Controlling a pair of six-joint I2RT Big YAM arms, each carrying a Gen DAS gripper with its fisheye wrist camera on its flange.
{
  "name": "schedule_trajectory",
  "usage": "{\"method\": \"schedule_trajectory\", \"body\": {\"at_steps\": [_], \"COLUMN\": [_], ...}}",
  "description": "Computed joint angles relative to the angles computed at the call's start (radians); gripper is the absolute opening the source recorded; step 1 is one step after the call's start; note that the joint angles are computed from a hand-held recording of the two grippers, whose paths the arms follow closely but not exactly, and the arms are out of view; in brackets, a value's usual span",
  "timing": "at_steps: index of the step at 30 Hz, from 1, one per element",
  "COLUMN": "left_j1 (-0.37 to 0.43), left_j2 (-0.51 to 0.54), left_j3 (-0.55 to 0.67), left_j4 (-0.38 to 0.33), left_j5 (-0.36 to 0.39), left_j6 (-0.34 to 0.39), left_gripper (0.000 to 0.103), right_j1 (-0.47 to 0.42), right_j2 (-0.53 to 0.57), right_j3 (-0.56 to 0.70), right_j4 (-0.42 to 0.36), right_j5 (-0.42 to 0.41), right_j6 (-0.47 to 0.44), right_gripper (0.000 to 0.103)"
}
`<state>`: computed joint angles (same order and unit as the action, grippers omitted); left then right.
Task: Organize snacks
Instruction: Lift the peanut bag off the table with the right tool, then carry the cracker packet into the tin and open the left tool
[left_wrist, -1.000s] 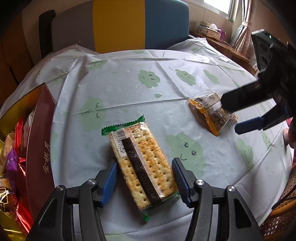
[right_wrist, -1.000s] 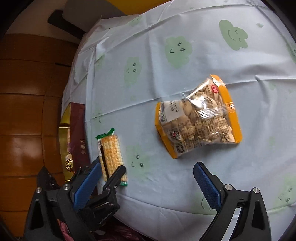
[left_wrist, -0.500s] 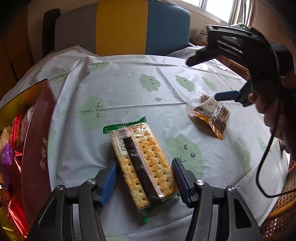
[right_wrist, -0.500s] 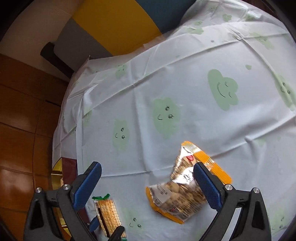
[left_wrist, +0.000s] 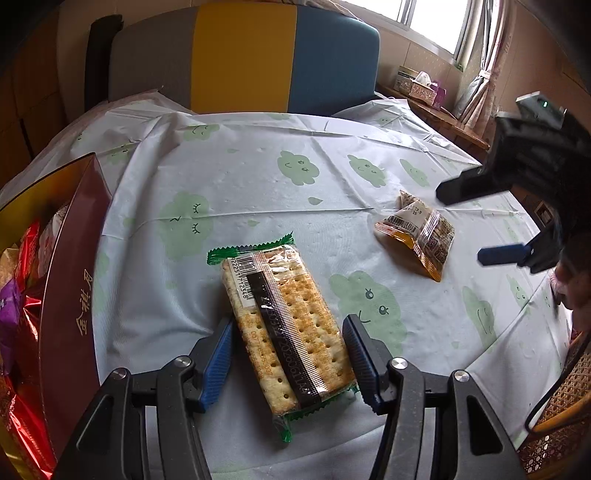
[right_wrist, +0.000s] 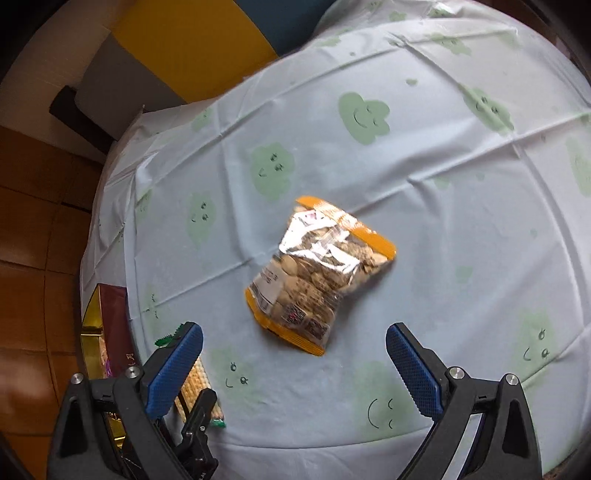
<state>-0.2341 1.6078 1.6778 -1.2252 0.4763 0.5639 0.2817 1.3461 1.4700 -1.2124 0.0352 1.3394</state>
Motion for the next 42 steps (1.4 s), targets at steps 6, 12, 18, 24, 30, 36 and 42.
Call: {"method": "schedule_trajectory", "body": {"at_steps": [6,12,18,24,30,36,42], "left_j1": [0.001,0.001,-0.002,0.0,0.003,-0.001,0.002], "left_j2": [-0.003,-0.006,-0.016,-0.015,-0.022,-0.028,-0.021], "left_j3": [-0.003,-0.008,-0.019,-0.017,-0.028,-0.034,-0.009], "left_j4": [0.0,0.007,0.018,0.016,0.026,0.033,0.009], "left_j5": [0.003,0.003,-0.006,0.001,0.005,-0.008,-0.023], "left_j6": [0.001,-0.001,-0.012,-0.011,-0.008,-0.004,-0.015], "left_gripper": [0.059,0.059,0.059,0.059,0.059,0.059,0.055], "right_j1": [-0.012,-0.01,-0.018,-0.017,0.025,0.055,0.069], "right_j2": [0.093,0.2,0.189,0.297,0.311,0.185,0.163], "right_j3": [0.07,0.189,0.187,0.311,0.358,0.197,0.157], "right_j4": [0.029,-0.068,-0.072,-0.211,-0.307,-0.249,-0.219], "right_j5": [0.061,0.115,0.176,0.245,0.254,0.139,0.159], "right_j6": [-0.069,-0.21,-0.103,-0.193,-0.411,-0.461,-0.482], "right_gripper": [0.071,0.068,0.09,0.061,0.046,0.049,0.055]}}
